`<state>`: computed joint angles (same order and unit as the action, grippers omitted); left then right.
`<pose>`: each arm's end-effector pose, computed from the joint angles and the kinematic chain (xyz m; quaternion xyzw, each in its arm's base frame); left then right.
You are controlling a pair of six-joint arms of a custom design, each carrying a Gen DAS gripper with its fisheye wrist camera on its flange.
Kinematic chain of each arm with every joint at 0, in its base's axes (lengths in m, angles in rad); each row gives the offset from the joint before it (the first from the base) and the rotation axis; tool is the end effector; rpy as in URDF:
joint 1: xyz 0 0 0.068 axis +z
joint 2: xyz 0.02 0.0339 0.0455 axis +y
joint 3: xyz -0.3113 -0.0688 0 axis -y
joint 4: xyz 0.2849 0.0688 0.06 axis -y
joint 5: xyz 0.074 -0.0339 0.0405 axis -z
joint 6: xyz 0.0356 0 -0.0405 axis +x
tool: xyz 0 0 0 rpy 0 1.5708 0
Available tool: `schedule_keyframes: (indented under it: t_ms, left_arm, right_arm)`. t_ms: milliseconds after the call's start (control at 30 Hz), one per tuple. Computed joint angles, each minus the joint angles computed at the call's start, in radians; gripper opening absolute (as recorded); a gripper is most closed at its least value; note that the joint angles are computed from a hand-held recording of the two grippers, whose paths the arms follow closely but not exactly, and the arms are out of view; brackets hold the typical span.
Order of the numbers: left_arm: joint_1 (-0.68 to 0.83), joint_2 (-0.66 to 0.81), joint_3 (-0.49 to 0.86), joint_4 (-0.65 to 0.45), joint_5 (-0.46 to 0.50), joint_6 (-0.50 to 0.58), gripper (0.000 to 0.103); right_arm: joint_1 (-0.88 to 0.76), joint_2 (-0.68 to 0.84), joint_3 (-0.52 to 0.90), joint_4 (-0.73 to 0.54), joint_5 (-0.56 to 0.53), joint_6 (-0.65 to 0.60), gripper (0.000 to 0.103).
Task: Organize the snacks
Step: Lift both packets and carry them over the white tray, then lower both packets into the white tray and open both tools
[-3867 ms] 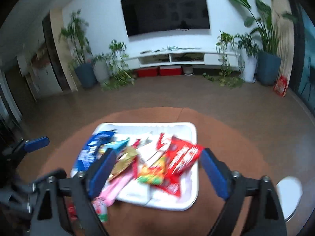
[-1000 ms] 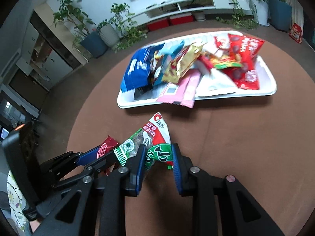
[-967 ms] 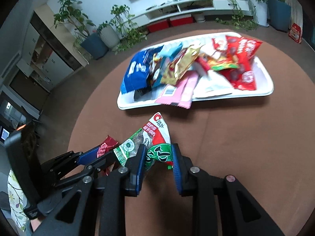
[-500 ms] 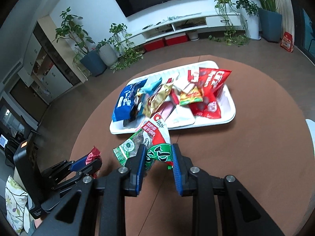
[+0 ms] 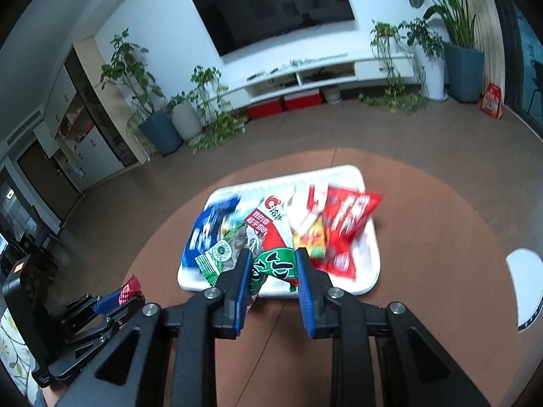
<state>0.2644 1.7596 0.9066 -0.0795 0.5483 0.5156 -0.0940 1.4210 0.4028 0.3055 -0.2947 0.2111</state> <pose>0.3651 0.0796 0.1603 0.1988 0.8962 -0.1229 0.3771 0.2558 -0.0137 0.1396 0.0763 0.8983 0.1574 0.4030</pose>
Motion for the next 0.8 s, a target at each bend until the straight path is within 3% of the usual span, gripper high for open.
schedule_keyframes:
  t_ms: [233,467,800]
  left_arm:
    - [-0.118,0.086,0.205,-0.072,-0.068,-0.088,0.024]
    - [-0.266,0.267,0.433,-0.146,-0.201,-0.157,0.024]
    - [-0.345,0.484,0.607,-0.123,-0.328,-0.221,0.026]
  right_arm:
    - [-0.040,0.162,0.148,0.034,-0.009,-0.015,0.028]
    - [-0.034,0.381,0.240,0.103,0.012,-0.050,0.028]
    - [0.052,0.499,0.299,0.141,0.128,-0.146,0.030]
